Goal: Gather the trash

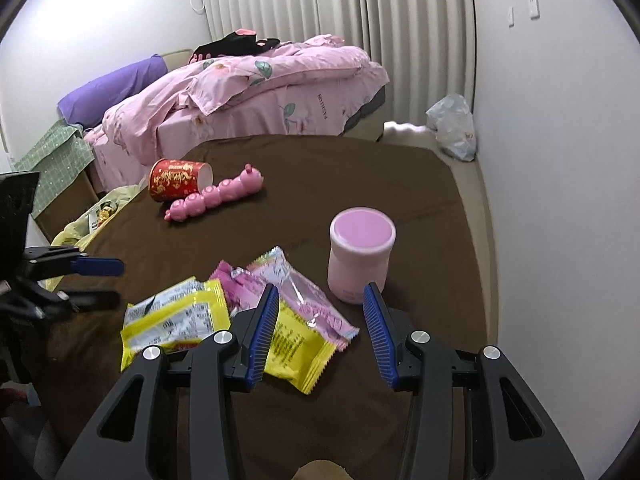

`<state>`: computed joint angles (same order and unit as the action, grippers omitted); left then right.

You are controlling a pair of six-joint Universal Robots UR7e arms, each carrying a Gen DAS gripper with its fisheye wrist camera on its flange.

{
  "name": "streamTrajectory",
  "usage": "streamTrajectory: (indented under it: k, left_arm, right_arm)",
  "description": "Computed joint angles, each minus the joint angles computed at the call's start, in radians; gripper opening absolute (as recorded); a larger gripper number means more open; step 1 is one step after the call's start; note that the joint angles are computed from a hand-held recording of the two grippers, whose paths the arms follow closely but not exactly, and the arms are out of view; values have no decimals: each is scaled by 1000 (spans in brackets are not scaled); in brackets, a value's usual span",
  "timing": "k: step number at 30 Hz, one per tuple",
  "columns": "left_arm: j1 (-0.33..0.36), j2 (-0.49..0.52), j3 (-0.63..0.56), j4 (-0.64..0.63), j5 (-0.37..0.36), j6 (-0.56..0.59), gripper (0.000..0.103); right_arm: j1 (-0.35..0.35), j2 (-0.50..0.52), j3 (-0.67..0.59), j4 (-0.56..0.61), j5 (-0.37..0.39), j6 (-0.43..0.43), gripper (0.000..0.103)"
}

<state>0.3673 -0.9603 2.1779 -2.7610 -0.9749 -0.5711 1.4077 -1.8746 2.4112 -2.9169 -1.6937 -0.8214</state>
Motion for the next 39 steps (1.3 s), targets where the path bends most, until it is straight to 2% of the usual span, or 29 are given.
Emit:
streamTrajectory:
  k: [4,8,11,15,17,19,21,25,28,30,34,36,37,39]
  left_arm:
    - [-6,56,-40,62,10,41,60]
    - [-19,63,-51,154,58,37,60]
    - [-12,31,-36,209,92,-35,60]
    - [10,-42,1,259,132,-150,60]
    - [14,-73,15,278,152,-197,60]
    - [20,-104,35,261,156,-225,60]
    - [24,-129,56,204,134,-229,60]
    - [34,-117,71,28,20,-121,60]
    - [24,-69,46,-9,-37,-30,60]
    - [13,-29,17,10,-39,23,60]
    - [3,46,-42,83,-30,65,60]
    - [-1,63,-54,117,-22,62,60]
    - [-5,70,-59,135,-11,55,60]
    - [-6,65,-54,147,-3,47,60]
  right_arm:
    - [-39,20,-8,41,33,1,42]
    - [-52,59,-23,69,37,23,42]
    - [-54,84,-28,111,16,63,42]
    - [-50,74,-4,143,16,72,42]
    - [-39,53,1,204,26,69,42]
    - [-27,39,0,276,28,65,42]
    - [-3,35,13,287,-1,50,42]
    - [36,24,44,267,-57,1,45]
    - [38,-5,43,307,-93,-5,45]
    - [20,-34,43,314,-90,-9,45]
    - [-68,-135,39,354,19,-4,45]
    - [-114,-167,30,382,83,11,51]
    - [-125,-171,25,390,96,18,55]
    - [-130,-167,20,389,95,23,55]
